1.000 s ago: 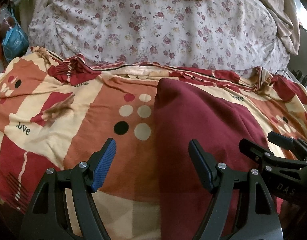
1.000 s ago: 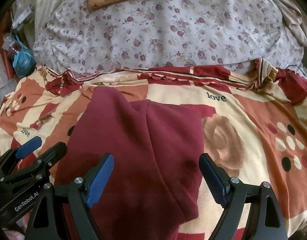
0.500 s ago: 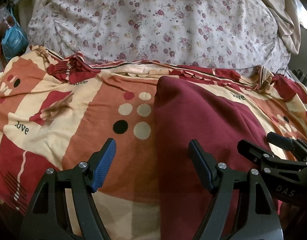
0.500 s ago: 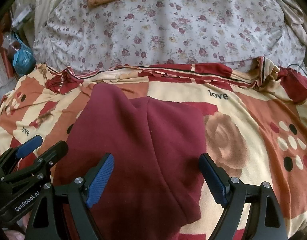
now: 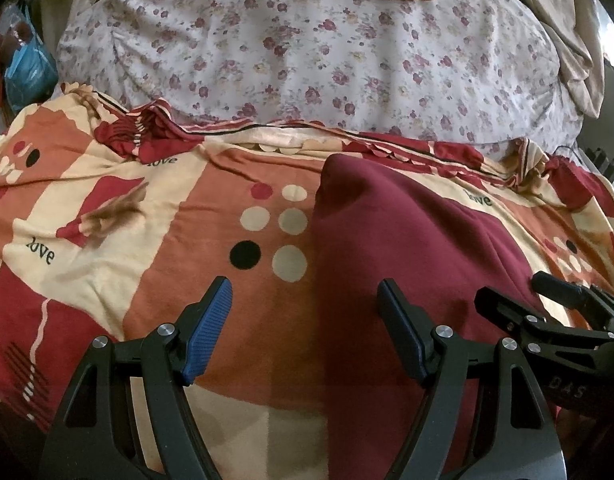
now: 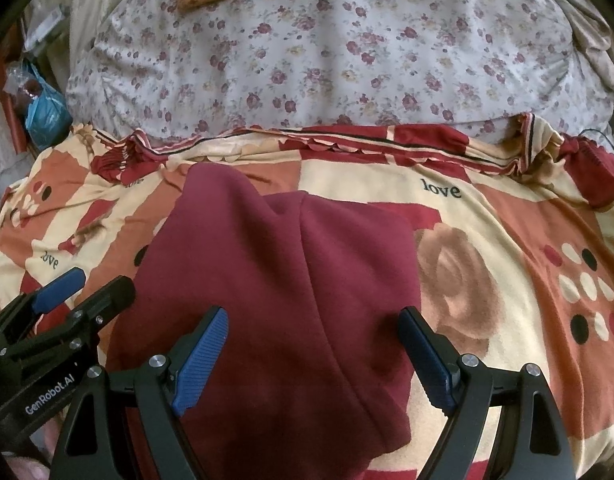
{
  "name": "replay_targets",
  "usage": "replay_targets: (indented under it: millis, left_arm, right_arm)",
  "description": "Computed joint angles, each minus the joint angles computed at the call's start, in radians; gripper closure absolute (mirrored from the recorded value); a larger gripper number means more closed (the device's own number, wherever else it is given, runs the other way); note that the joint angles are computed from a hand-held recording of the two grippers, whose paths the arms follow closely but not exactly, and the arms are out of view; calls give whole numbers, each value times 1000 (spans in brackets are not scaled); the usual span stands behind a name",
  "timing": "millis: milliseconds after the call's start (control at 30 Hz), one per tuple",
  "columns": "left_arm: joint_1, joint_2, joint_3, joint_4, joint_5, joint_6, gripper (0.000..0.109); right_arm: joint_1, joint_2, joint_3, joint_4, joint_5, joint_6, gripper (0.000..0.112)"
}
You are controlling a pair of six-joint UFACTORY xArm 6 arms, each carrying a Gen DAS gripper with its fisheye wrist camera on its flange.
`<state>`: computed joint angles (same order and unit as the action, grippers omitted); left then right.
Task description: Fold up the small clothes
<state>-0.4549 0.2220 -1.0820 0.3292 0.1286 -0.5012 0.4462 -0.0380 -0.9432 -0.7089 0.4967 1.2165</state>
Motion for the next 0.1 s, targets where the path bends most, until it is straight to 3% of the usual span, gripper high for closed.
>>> replay_targets:
  millis: [100]
  left_arm:
    - [8,3,-2,-24,1,24,33]
  right_arm:
    - [-4,1,1,5,-5,-9,27]
